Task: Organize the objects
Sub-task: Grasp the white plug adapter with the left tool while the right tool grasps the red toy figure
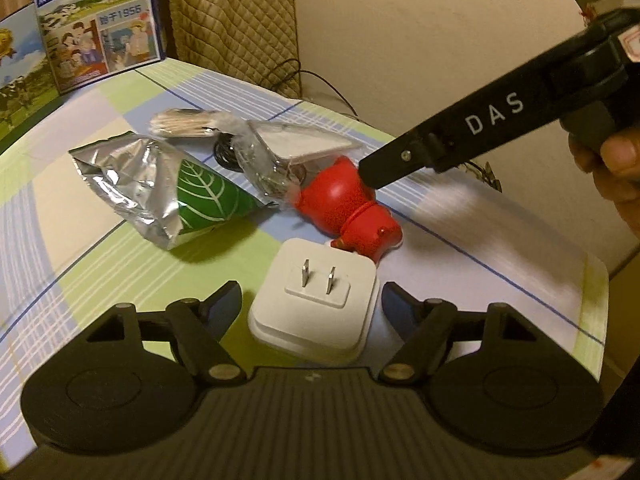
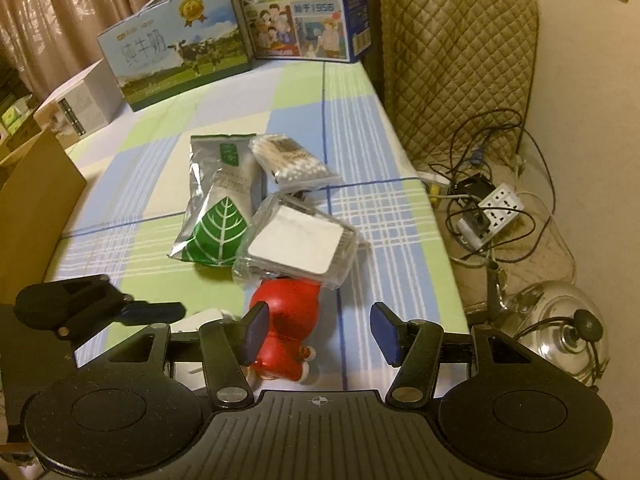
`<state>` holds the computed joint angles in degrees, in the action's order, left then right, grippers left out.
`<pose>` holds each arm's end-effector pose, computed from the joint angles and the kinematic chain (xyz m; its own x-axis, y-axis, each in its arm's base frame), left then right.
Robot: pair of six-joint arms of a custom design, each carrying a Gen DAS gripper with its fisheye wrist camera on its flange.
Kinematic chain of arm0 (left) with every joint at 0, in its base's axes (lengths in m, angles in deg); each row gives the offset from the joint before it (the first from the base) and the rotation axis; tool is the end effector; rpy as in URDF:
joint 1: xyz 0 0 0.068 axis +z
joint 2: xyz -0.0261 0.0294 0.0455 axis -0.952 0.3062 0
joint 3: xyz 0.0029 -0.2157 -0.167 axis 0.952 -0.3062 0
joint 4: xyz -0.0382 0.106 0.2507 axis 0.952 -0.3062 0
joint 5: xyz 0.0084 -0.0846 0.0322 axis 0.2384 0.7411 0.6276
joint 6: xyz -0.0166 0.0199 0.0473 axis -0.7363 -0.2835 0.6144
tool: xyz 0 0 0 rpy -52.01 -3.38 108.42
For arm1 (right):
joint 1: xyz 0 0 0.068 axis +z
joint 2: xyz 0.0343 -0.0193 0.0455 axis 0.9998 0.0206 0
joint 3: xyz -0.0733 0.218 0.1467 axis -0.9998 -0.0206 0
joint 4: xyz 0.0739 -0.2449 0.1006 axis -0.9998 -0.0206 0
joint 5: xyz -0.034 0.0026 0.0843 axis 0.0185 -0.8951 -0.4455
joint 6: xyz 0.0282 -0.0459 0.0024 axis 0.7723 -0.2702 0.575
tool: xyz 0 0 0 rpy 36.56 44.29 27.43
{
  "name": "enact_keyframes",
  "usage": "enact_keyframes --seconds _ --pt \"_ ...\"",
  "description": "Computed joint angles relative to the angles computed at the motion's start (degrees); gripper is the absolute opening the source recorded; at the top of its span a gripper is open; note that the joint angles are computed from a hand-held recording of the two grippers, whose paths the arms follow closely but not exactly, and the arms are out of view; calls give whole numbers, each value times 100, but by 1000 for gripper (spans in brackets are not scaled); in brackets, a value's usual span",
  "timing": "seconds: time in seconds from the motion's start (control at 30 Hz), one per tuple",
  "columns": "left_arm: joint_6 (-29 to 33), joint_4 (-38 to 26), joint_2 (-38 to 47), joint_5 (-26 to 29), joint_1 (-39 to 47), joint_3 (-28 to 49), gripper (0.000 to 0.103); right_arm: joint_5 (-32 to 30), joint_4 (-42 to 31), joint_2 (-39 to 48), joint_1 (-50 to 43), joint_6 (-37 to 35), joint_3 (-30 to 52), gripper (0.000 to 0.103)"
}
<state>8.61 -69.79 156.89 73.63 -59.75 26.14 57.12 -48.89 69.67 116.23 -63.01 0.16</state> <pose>0.3039 0.0456 0.0184 -0.5005 0.5870 -0.6364 0.7803 0.6242 -0.0379 0.2903 0.1456 0.0853 -0.8247 0.0520 -0.5632 -0.0443 0.9868 0.1559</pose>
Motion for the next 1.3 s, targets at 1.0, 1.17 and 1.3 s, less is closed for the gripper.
enact_keyframes --seconds 1.0,1.17,1.3 --pt "-802 -235 29 -368 965 425 60 63 -710 1385 247 14 1410 44" --pt "-782 -254 128 -369 940 496 65 20 -772 1457 236 39 1472 44" --pt "-800 -200 191 -406 900 520 65 22 -753 1433 234 106 1435 43"
